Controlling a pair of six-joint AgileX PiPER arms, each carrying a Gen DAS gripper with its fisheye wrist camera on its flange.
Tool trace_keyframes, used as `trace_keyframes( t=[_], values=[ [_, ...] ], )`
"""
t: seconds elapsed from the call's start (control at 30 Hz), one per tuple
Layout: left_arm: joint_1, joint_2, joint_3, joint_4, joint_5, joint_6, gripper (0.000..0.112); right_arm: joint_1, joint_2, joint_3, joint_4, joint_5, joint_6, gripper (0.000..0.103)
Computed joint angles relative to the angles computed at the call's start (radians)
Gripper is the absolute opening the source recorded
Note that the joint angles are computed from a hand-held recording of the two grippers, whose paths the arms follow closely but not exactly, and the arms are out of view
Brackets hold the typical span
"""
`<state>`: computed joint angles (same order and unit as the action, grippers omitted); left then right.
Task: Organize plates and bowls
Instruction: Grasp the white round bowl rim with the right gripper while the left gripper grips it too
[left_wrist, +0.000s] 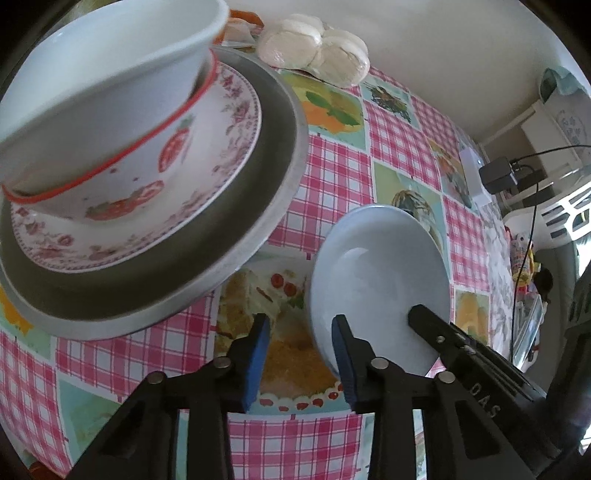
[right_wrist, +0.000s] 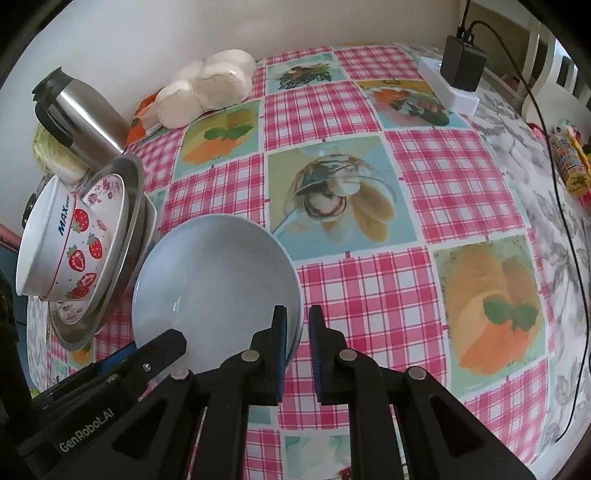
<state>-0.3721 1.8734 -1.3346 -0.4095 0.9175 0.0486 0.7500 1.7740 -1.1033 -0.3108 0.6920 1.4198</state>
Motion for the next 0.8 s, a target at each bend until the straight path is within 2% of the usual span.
trace_keyframes(
  t=[0.13, 0.37, 0.53, 0.67, 0.8],
  values=[
    [-0.011, 0.005, -0.004, 0.012, -0.01, 0.007, 0.03, -0.001, 0.034, -0.017, 0.017, -0.009, -0.019, 0.013],
    [-0.013, 0.024, -0.007, -0.002, -0.021, 0.028, 0.029, -0.013, 0.008, 0.054, 0.008, -0.117, 0.052, 0.013],
    [-0.006, 0.027, 0.002, -0.014, -0.03, 0.049, 0.028, -0.005, 0.009, 0.048, -0.005, -0.106, 0.07, 0.013],
    [0.004, 0.026, 0.008, -0.053, -0.029, 0.09, 0.019, -0.014, 0.012, 0.046, 0.015, -0.112, 0.048, 0.013],
    [-0.006, 0.026, 0.003, -0.035, -0.033, 0.083, 0.018, -0.014, 0.016, 0.044, 0.018, -0.114, 0.047, 0.013]
  ],
)
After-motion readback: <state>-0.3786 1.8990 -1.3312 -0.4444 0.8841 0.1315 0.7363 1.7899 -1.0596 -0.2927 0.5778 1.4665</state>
